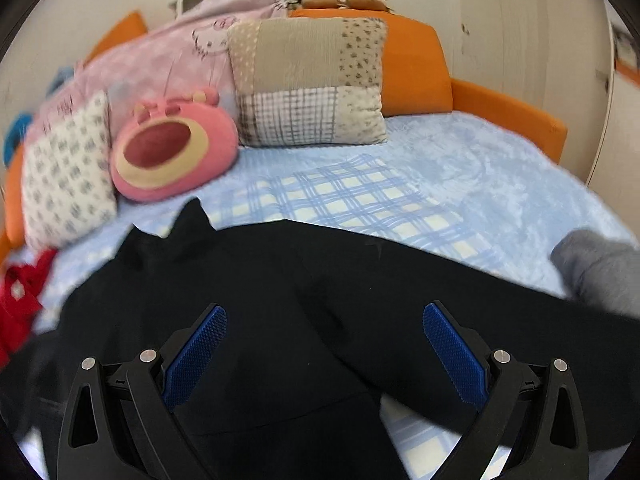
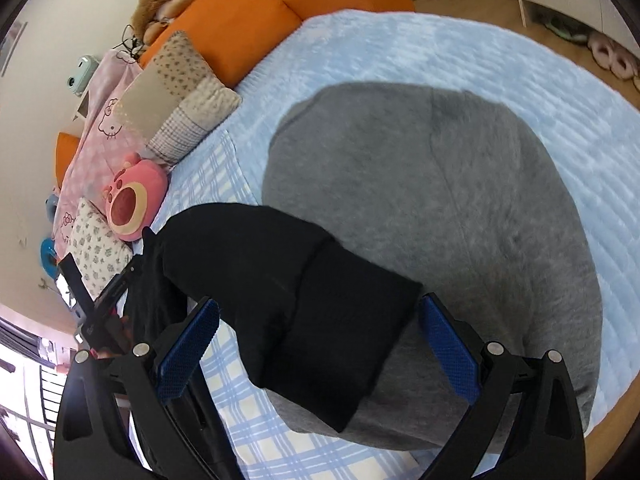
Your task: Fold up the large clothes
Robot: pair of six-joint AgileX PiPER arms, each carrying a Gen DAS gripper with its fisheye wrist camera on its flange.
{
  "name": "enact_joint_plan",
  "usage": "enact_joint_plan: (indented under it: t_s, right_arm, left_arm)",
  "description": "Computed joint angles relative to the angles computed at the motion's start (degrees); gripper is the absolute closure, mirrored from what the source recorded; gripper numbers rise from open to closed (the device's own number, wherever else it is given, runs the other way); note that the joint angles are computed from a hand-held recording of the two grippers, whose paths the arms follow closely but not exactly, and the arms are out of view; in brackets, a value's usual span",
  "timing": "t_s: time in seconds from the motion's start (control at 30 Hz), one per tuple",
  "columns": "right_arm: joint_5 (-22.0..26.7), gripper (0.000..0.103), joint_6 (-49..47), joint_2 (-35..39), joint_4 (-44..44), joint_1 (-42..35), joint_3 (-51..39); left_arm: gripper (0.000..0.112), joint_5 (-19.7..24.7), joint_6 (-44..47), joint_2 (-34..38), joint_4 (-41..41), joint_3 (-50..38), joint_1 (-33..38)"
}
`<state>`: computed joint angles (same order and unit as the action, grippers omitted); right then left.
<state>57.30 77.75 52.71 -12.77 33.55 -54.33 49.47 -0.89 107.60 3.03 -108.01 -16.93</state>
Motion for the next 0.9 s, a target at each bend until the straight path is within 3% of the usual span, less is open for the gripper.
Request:
enact_joint_plan:
  t_s: [0.13,0.27,0.3,0.37,0.57,0.7,0.83,0.9]
  right_arm:
    - [-1.78,0.004,3.20,-0.77,-2.09,2.35,1.45]
    - [-3.95,0.006,2.15,2.61,-3.64,2.64,-0.96]
    - [-5.06,0.011,1.24,3.26,-3.07,2.06,-1.14]
    - [-6.75,0.056,-2.10,4.98,0.56,-0.49,-1.57]
    - [-7.54,0.085,-0.52,7.42,-3.32,1.43,-2.26]
    - [-5.10,0.087,-2.35,7.14,-4.91,1.09,-6.43]
    - [0.05,0.087,-9.09,9.44,-4.79,-2.04,-16.71]
    - [3.48,0.087,-13.96,12.59,-4.58,-4.70,-24.55]
  left_arm:
    - [0.012,3.13,6.04,3.44,-13.29,-3.86,4.70]
    - [0.012,2.78,8.17,5.00,-18.11,-3.47,6.45]
    - [0.012,1.43,9.06,4.61,-19.55,-1.93,6.90]
    - [0.012,-2.52,7.99,3.24,-17.85,1.78,6.50]
    - [0.012,-5.35,8.86,2.03,-13.92,5.46,5.57]
    - [0.012,-4.20,12.67,1.15,-22.13,6.31,8.22]
    - [0.012,-0.71,16.53,1.13,-33.85,6.20,11.89]
    - [0.012,-1.49,16.92,0.22,-35.96,7.34,12.15]
